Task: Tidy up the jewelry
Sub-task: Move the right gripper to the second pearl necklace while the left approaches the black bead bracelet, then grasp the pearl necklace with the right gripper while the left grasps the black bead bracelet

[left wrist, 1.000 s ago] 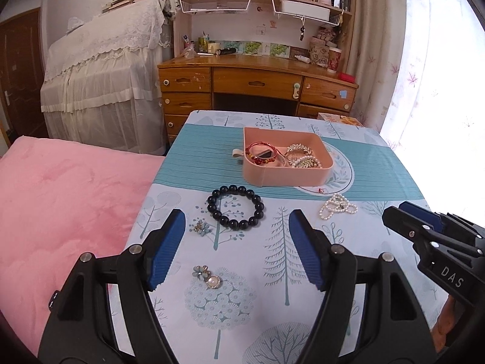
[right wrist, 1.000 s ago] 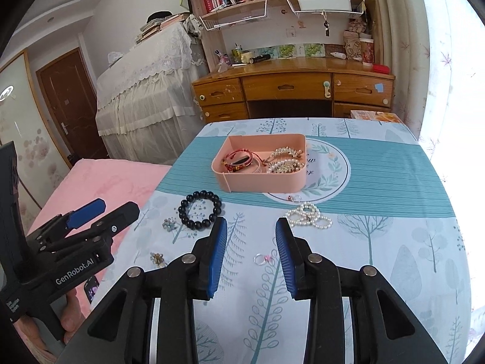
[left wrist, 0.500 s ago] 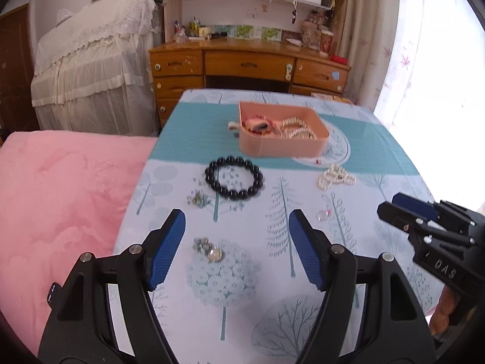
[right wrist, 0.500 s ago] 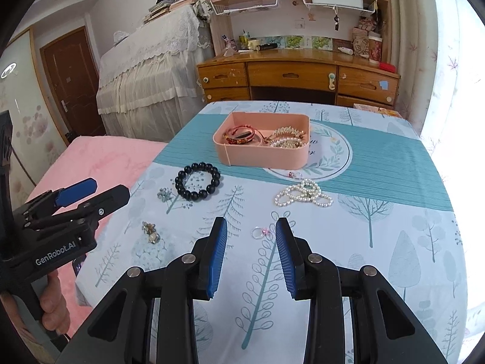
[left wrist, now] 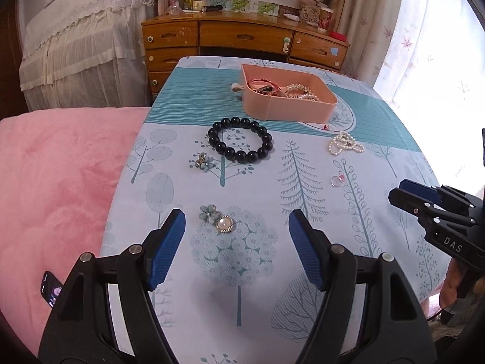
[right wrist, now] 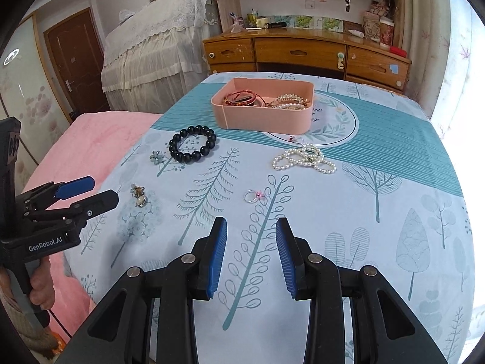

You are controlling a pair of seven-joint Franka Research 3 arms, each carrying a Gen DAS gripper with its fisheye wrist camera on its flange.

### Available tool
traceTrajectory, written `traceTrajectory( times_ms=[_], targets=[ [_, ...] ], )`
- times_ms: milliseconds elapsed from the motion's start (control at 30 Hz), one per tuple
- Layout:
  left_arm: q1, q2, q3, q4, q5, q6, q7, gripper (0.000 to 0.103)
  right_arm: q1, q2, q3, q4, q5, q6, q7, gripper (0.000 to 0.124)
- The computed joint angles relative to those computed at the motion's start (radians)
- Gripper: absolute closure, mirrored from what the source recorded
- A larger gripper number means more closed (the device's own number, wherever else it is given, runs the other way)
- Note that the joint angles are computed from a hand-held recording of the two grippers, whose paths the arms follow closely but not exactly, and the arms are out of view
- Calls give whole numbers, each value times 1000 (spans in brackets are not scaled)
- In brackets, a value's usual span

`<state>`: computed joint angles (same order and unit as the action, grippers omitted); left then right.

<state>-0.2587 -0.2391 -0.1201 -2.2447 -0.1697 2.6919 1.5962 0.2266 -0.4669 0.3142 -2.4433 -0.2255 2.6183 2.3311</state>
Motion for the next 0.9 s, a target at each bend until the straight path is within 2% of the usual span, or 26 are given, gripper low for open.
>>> traceTrajectory(
  times_ms=[67,167,367,567,700,800,900],
  targets=[
    [-1,35,18,41,-22,-26,37,35,-6,10,-5,5,-1,1,1,90],
    [32,111,7,128,7,-74,40,35,-8,34,-30,21,18,2,-9,90],
    [101,326,-35,395,-9,-252,70,35,-22,123,-115,96,74,-13,-95,90],
    [144,560,-82,708,17,-430,27,39,-19,274,-225,233,224,-74,-262,90],
    [142,705,-96,913,56,-552,-19,44,-23,394,-276,348,366,-130,-398,90],
    [127,775,-98,1011,93,-616,-46,49,-31,468,-285,427,398,-172,-455,90],
    [108,822,-98,1081,135,-641,-55,49,-34,524,-290,492,401,-223,-476,90]
  ],
)
